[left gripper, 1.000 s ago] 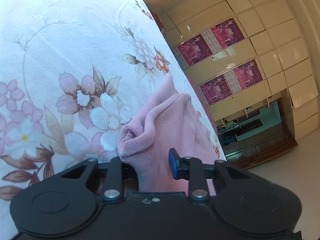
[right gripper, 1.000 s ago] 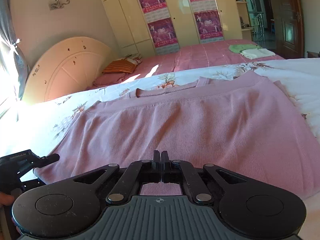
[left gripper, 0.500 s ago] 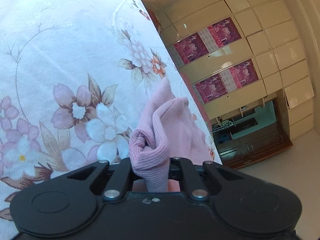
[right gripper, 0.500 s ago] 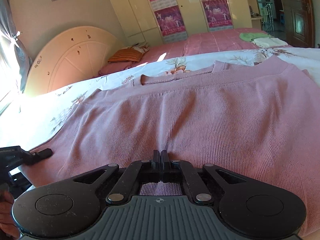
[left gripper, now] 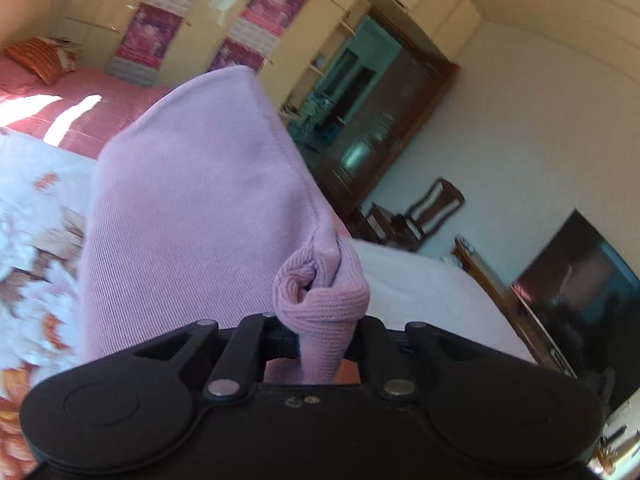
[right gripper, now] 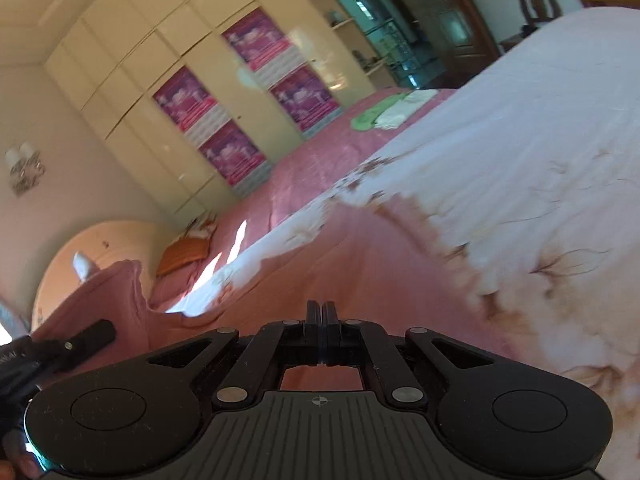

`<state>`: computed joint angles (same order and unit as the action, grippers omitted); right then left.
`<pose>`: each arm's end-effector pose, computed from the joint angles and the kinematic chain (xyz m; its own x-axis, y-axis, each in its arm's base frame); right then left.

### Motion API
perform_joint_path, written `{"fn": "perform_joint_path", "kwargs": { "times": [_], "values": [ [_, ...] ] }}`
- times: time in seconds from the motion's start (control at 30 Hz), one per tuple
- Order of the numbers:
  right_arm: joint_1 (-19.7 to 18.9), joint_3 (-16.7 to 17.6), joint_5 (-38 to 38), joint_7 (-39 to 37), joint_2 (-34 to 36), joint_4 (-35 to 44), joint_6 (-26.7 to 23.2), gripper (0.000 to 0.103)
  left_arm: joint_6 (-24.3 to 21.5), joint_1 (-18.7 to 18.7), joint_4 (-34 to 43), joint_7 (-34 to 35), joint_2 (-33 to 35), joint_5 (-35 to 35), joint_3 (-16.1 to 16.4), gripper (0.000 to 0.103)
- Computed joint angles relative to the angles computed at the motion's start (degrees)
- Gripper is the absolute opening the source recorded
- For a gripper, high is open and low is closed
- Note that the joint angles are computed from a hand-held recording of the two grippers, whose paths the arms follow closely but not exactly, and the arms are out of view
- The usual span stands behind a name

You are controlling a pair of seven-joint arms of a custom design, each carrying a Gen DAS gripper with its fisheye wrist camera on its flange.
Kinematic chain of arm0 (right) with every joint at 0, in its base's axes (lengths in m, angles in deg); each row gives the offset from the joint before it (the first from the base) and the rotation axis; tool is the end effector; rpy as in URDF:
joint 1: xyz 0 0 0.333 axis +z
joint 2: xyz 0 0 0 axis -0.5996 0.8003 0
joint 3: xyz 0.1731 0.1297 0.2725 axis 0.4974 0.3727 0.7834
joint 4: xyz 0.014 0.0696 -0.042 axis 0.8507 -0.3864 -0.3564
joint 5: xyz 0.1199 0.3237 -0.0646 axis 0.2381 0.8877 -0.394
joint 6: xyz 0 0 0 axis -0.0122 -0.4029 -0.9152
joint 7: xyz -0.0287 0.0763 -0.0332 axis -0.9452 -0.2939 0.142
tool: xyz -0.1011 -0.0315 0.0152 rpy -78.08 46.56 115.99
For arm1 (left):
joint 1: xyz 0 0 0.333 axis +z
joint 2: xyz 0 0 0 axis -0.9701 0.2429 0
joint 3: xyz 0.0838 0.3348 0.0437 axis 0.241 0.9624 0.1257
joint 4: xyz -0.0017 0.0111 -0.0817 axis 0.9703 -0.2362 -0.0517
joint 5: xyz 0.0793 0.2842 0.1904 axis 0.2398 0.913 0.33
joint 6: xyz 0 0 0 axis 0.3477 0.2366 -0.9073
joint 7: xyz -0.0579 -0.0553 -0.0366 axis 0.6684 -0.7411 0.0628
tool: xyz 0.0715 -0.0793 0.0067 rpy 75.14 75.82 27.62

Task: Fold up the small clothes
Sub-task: 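Grasp the folded sweater edge with both tools, then lift the edge with both tools and fold it over toward the collar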

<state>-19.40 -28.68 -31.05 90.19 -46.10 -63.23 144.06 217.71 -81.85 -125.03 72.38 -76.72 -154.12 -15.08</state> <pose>0.4352 0.1264 0.5137 -0.2116 -0.7332 -0.6463 -0.4570 0.6587 -0.5977 0.5607 -0.1351 0.5170 -0.3685 -0.7746 0.5141 -0.6855 -0.1471 -0.7130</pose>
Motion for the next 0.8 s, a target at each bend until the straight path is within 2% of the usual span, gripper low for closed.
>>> {"fn": "perform_joint_path", "kwargs": {
  "times": [0.07, 0.1, 0.13, 0.17, 0.2, 0.23, 0.27, 0.3, 0.33, 0.37, 0.43, 0.47, 0.5, 0.63, 0.67, 0.7, 0.77, 0.8],
  "values": [
    [3.3, -7.1, -6.5, 5.5, -3.7, -4.0, -0.8, 0.000, -1.6, -1.5, 2.2, -5.8, 4.4, 7.6, -2.2, 0.011],
    [4.8, -10.3, -9.3, 7.4, -5.4, -5.7, -1.2, 0.000, -3.8, -2.6, 3.3, -8.5, 6.5, 11.7, -2.3, 0.019],
    [6.3, -13.1, -11.7, 9.0, -6.7, -7.1, -1.5, 0.000, -5.8, -5.2, 4.1, -14.6, 8.1, 18.3, -0.4, 0.036],
    [8.3, -16.4, -13.7, 10.3, -8.5, -8.2, -2.7, 0.000, -5.6, -6.1, 3.7, -17.2, 8.5, 21.0, -0.5, 0.037],
    [11.1, -20.6, -16.3, 11.7, -10.2, -9.0, -4.1, 0.002, -3.5, -4.9, 2.2, -15.9, 7.2, 19.7, -2.5, 0.046],
    [12.0, -22.8, -19.9, 13.7, -11.8, -9.9, -5.0, 0.021, -2.9, -1.7, 0.8, -10.5, 5.4, 14.3, -5.7, 0.066],
    [12.2, -22.9, -19.7, 12.7, -12.8, -10.8, -4.2, 0.039, -2.6, 0.0, -0.6, -4.8, 3.5, 8.0, -6.8, 0.071],
    [11.3, -21.1, -16.6, 9.4, -13.3, -11.9, -1.7, 0.066, -2.3, 0.0, -1.7, -1.3, 1.7, 4.3, -6.1, 0.073],
    [11.3, -21.0, -17.4, 9.5, -13.6, -12.3, -0.6, 0.067, -1.5, 0.1, -2.8, 2.9, -0.2, 0.8, -5.2, 0.075],
    [13.3, -22.9, -18.3, 10.3, -13.9, -12.2, -0.6, 0.067, 0.0, -0.2, -3.4, 5.1, -1.2, -0.6, -4.2, 0.077],
    [21.6, -31.7, -24.1, 14.9, -13.8, -12.1, 1.6, 0.066, 6.1, -1.4, -4.2, 7.7, -2.0, -1.5, -2.4, 0.076],
    [24.3, -35.0, -28.4, 17.9, -13.1, -11.6, 2.4, 0.065, 9.0, -2.1, -4.0, 6.3, -1.5, 0.4, -2.0, 0.075],
    [26.1, -36.3, -28.6, 17.3, -12.9, -10.8, 1.6, 0.061, 10.6, -2.3, -4.0, 1.7, -0.7, 5.1, -1.2, 0.073],
    [29.0, -38.2, -31.9, 17.3, -10.6, -7.2, -3.3, 0.057, 12.2, -0.7, -4.1, -13.1, 2.8, 18.9, 0.4, 0.067],
    [27.7, -36.8, -31.3, 16.3, -9.9, -6.4, -4.9, 0.056, 11.1, 0.2, -4.5, -15.8, 2.9, 20.7, 0.5, 0.068],
    [28.1, -37.1, -31.1, 15.1, -9.2, -5.5, -6.5, 0.054, 10.3, 1.4, -4.4, -15.0, 3.2, 18.8, -0.4, 0.070],
    [32.4, -41.5, -31.5, 13.3, -8.8, -3.6, -9.9, 0.052, 8.7, 3.6, -5.2, -14.4, 2.7, 15.9, -1.5, 0.071],
    [37.1, -46.2, -30.8, 11.4, -8.0, -2.5, -10.4, 0.051, 8.1, 4.4, -6.0, -13.3, 2.0, 14.7, -1.7, 0.072]
  ]
}}
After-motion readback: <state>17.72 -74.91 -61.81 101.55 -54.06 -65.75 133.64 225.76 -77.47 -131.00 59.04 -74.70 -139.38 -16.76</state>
